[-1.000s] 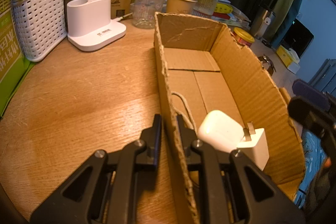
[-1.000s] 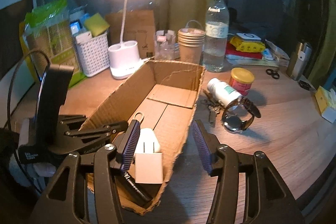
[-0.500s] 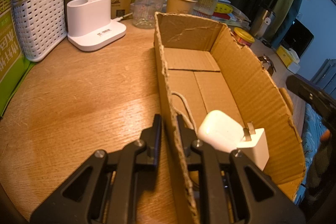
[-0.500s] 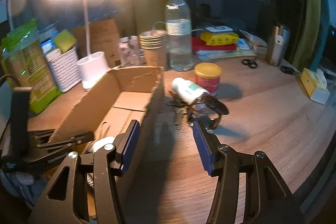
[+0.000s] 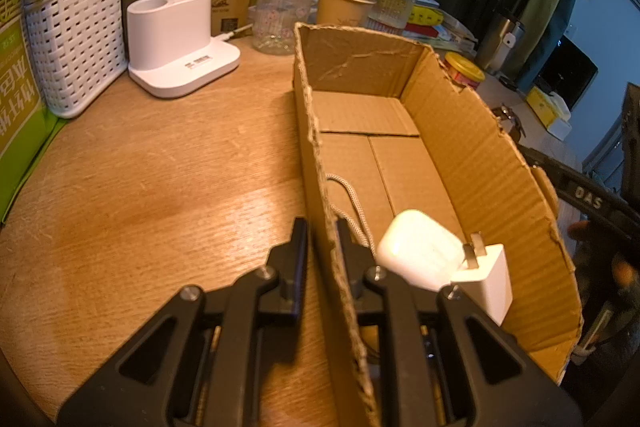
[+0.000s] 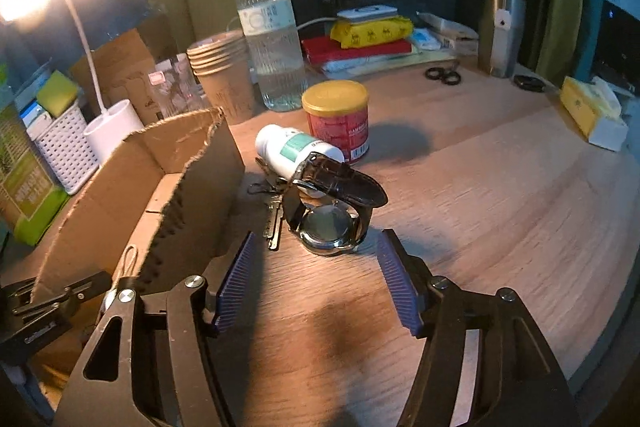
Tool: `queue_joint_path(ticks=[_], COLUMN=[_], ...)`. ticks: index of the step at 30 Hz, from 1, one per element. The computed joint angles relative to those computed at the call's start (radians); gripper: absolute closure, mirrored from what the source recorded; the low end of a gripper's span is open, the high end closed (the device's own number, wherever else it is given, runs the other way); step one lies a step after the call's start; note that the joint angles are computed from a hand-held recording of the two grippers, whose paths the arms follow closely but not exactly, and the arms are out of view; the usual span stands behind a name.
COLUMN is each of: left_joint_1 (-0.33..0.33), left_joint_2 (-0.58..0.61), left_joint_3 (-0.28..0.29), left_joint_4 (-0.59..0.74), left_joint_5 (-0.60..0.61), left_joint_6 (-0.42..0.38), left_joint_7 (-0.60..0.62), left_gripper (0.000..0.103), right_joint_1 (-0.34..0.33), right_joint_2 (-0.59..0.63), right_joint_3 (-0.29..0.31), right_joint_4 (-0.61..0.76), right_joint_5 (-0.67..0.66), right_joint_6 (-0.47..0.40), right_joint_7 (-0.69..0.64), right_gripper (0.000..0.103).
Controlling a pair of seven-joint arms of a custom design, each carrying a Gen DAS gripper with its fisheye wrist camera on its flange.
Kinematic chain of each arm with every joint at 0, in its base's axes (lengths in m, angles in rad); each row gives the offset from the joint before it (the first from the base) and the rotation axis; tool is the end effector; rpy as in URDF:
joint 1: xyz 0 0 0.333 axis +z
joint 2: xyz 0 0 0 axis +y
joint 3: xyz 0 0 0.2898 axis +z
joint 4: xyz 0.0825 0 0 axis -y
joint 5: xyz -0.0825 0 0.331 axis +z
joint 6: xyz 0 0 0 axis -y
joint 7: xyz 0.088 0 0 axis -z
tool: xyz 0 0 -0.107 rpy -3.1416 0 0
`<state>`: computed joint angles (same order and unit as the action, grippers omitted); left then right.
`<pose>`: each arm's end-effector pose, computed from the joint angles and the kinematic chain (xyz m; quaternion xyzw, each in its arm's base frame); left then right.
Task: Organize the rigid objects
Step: 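Move the right gripper to the leather-strap wristwatch and close on it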
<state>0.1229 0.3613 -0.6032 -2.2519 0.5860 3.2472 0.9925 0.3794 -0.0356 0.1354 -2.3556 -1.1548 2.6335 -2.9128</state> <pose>0.4615 -0.2849 0.3316 -0.5155 0.7809 -0.3450 0.0731 0.4042 0.2549 0.3748 -0.5434 0.7571 -0.2684 0.2438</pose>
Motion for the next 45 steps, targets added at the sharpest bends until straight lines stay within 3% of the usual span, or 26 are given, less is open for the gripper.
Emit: queue_joint_path(ticks=[4, 11, 31, 35, 37, 38, 45], left_joint_1=[0.001, -0.004, 0.003, 0.002, 0.005, -0.001, -0.002], left_joint_2=[0.000, 0.001, 0.001, 0.001, 0.001, 0.002, 0.001], left_joint_3=[-0.001, 0.004, -0.002, -0.001, -0.005, 0.002, 0.003], left_joint_4=[0.000, 0.000, 0.001, 0.000, 0.001, 0.000, 0.000], left_joint_5=[0.002, 0.003, 0.005, 0.004, 0.003, 0.004, 0.004], left_joint_6=[0.000, 0.002, -0.001, 0.000, -0.001, 0.002, 0.002], left_joint_7=[-0.001, -0.003, -0.004, -0.003, -0.002, -0.003, -0.004], left_gripper=[0.089, 0.089, 0.088, 0.088, 0.088, 0.088, 0.088], right_joint_1=[-0.010, -0.016, -0.015, -0.016, -0.013, -0.012, -0.014], right_joint_2=[0.025, 0.071, 0.143, 0.144, 0.141, 0.140, 0.127], right_joint_3=[-0.013, -0.028, -0.058, -0.061, -0.061, -0.061, -0.062], right_joint_4=[0.013, 0.042, 0.109, 0.108, 0.108, 0.107, 0.086], right_joint_5=[0.017, 0.050, 0.160, 0.175, 0.175, 0.173, 0.156], right_joint_6=[0.017, 0.041, 0.031, 0.043, 0.032, 0.034, 0.058], right_joint_7=[-0.029, -0.085, -0.224, -0.239, -0.240, -0.239, -0.215], right_gripper=[0.035, 0.022, 0.022, 0.026, 0.041, 0.043, 0.044])
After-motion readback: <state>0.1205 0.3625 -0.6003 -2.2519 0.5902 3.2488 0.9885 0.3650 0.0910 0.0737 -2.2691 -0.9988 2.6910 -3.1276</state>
